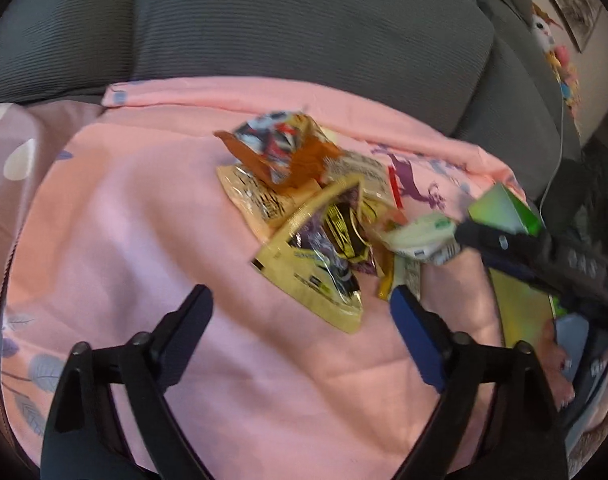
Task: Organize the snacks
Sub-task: 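Grasp the pale green triangular snack pack with the right gripper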
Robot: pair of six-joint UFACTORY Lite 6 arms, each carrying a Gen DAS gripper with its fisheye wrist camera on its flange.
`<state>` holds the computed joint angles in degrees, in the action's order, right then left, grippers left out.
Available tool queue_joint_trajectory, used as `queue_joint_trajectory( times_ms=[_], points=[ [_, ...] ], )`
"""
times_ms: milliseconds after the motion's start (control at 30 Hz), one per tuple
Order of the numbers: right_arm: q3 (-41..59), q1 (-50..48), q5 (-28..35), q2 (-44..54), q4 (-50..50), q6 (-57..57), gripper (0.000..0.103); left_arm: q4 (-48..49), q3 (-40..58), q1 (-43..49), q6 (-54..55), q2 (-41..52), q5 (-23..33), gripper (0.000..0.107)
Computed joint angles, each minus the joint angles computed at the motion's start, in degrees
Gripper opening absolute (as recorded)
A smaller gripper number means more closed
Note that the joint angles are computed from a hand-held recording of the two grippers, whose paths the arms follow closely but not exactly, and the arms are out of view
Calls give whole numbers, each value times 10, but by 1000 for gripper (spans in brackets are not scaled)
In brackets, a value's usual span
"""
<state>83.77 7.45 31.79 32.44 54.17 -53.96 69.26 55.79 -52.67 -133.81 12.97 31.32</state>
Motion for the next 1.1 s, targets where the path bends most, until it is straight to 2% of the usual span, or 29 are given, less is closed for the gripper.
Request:
queue_joint_trajectory(
  times_ms=[100, 233, 333, 367, 433, 467, 500, 667, 733, 800, 933, 1100],
  points=[
    [12, 6, -20, 4, -51, 63, 89, 13, -5, 11, -13, 0, -34, 74],
    [33, 12, -20, 6, -43, 42, 89, 20, -15, 16, -27, -1, -55, 62],
    [89, 37, -36, 53, -128, 111, 89, 48, -28, 17, -54, -12, -62, 56],
    [113, 45, -32, 78, -177, 162, 88, 56, -31, 17, -65, -14, -65, 55],
    [135, 50, -27, 106, -205, 196, 85, 61, -36, 18, -73, -18, -69, 55],
    [138, 51, -25, 113, -207, 199, 71, 62, -40, 19, -77, -21, -72, 55],
    [142, 48, -14, 119, -193, 189, 61, 64, -43, 20, -81, -24, -74, 55],
    [41, 52, -51, 44, -122, 119, 45, 78, -81, 24, -111, -64, -83, 55],
    [2, 42, -13, 11, -34, 24, 44, 77, -95, 23, -107, -81, -88, 55],
    [-21, 40, 20, -8, 5, -22, 44, 77, -101, 28, -95, -89, -107, 55],
    [-28, 57, 51, -1, -6, -6, 44, 23, -102, 36, -27, -91, -135, 57],
    [-57, 81, 33, -20, -48, 15, 46, -30, -120, 43, 27, -104, -150, 57]
  ],
)
